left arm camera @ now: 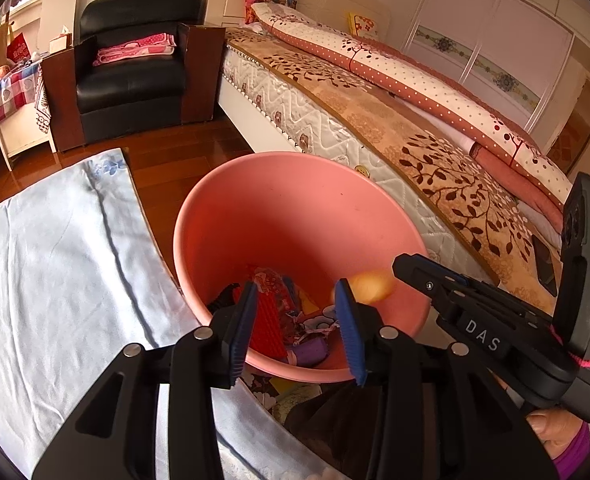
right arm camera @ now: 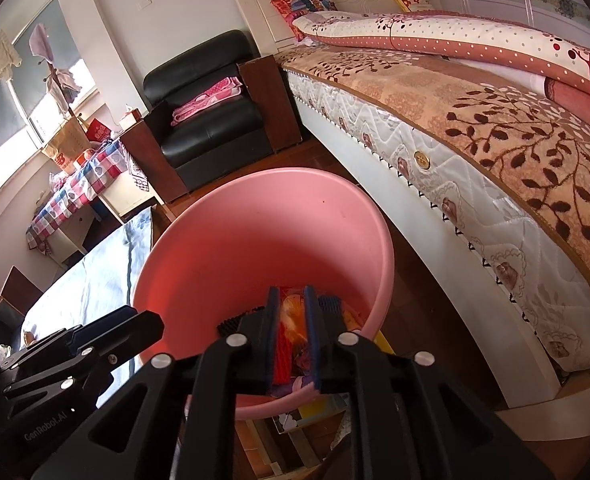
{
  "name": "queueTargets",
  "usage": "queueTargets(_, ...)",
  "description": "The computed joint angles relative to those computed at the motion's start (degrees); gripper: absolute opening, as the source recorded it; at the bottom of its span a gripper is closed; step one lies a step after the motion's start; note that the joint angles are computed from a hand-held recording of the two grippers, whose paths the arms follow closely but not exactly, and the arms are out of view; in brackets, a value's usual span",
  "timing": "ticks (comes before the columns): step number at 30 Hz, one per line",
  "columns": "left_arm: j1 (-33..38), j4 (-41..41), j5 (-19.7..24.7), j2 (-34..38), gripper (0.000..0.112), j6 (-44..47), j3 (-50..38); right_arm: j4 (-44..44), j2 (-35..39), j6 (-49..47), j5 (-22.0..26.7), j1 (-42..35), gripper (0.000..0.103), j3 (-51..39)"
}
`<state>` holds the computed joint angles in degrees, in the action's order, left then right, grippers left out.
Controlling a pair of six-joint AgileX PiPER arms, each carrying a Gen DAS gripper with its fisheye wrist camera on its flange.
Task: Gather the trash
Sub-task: 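Carry both items over the pink bucket and open both tools to drop them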
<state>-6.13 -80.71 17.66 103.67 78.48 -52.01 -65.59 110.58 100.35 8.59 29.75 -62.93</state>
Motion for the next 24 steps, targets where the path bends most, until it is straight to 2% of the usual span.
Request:
queueTargets(13, 1.11, -2.53, 0.10, -2.38, 0.043, 2.56, 2.12, -0.28, -2.10, -0.05, 0.53, 1.36, 0.016, 0.83)
queueTargets(20, 1.00, -7.71, -1.55, -5.90, 0.043, 8.25, 5.17, -7.71, -4.39, 7.98, 1.24, 2.89, 0.016, 2.54)
queueTargets(24, 0.62, -14.80, -3.19, -8.48, 0.043, 16.06, 7.68, -10.61, -5.50, 10.93, 1.90, 4.19, 0.017, 3.37)
